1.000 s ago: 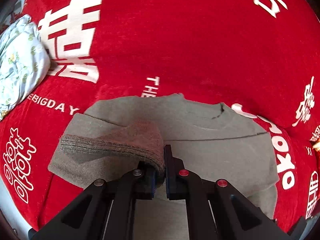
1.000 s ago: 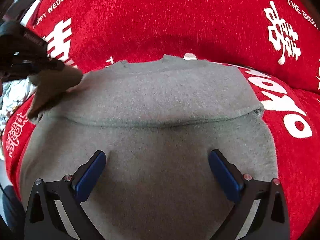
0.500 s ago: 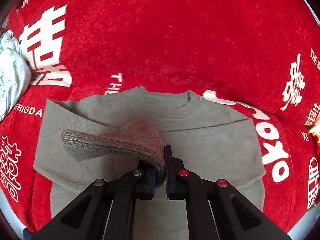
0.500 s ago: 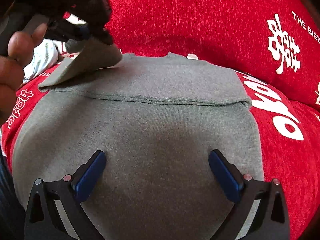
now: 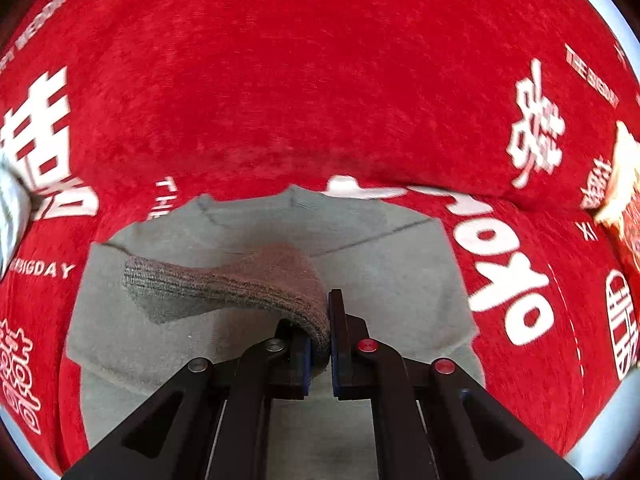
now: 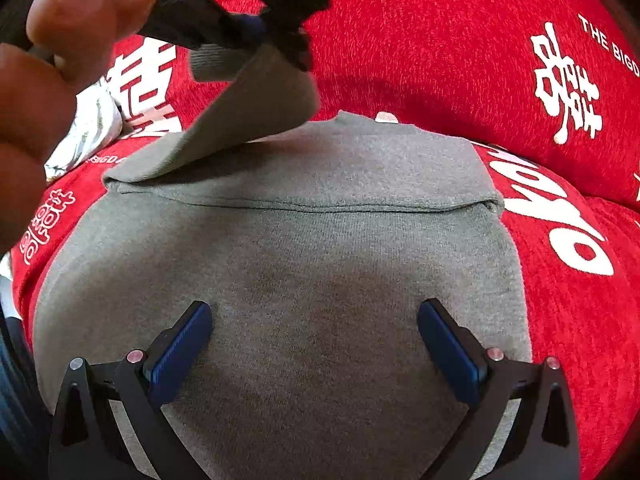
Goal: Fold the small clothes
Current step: 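Carry the sleeve with the left tool across the sweater body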
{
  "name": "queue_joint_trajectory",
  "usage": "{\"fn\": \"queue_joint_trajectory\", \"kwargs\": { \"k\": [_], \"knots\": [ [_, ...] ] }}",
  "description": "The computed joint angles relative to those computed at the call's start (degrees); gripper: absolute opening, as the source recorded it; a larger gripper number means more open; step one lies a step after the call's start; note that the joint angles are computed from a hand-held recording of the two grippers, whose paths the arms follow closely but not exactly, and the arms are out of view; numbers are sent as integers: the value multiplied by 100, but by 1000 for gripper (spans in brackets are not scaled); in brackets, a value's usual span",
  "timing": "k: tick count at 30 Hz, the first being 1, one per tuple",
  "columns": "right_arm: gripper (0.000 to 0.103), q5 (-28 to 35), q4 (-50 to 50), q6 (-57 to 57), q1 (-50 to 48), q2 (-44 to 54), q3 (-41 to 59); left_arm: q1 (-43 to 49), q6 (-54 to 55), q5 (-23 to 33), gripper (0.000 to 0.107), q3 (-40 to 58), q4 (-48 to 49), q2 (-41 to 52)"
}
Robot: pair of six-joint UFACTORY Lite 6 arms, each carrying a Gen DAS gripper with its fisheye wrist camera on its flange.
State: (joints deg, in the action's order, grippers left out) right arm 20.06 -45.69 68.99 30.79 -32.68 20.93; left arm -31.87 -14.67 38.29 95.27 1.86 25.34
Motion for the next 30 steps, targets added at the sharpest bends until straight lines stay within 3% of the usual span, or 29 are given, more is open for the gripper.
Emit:
{"fn": "queue_joint_trajectory", "kwargs": {
  "k": [12,30],
  "knots": [
    [102,9,60,69,80,-337,-180,-11,1245,171,8,457,-1123,750],
    [103,-105,146,-30,-11,-424,-218,-132,2135,346,8,770,-1789,1537]
  ]
}}
